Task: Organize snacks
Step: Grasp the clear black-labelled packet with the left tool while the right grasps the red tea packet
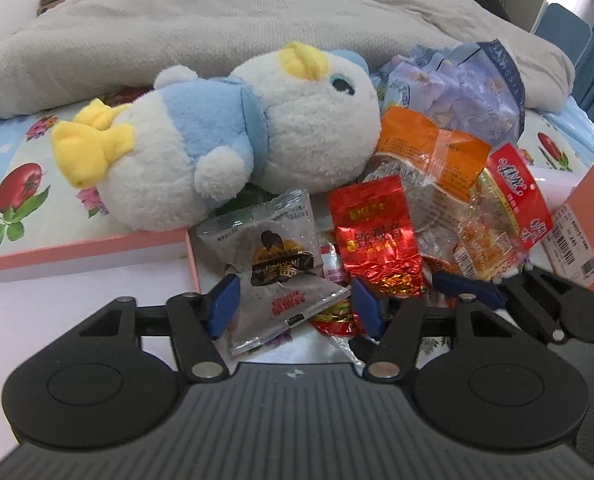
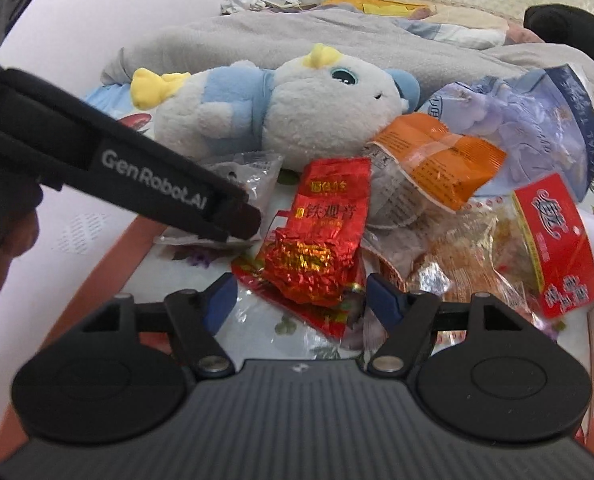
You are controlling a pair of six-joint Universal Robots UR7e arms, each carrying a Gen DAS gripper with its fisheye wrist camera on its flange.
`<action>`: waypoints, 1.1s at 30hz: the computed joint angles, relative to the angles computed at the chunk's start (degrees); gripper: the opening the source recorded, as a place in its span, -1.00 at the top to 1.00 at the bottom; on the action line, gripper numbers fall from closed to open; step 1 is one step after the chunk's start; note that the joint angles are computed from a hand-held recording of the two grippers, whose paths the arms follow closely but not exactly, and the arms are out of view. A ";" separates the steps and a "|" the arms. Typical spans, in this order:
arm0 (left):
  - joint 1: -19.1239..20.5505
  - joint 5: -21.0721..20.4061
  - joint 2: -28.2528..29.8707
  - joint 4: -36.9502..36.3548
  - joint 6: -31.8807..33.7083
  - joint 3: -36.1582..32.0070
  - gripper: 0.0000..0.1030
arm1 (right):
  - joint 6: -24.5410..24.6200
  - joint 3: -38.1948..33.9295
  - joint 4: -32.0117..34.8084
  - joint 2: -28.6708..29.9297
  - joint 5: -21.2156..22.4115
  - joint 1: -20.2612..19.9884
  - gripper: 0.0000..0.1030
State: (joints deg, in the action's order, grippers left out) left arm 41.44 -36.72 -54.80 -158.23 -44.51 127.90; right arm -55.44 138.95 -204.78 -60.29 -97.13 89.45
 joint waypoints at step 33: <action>-7.34 -1.02 -3.24 5.15 -12.76 5.30 0.75 | -2.09 6.56 -4.88 -6.95 -5.07 1.79 -0.04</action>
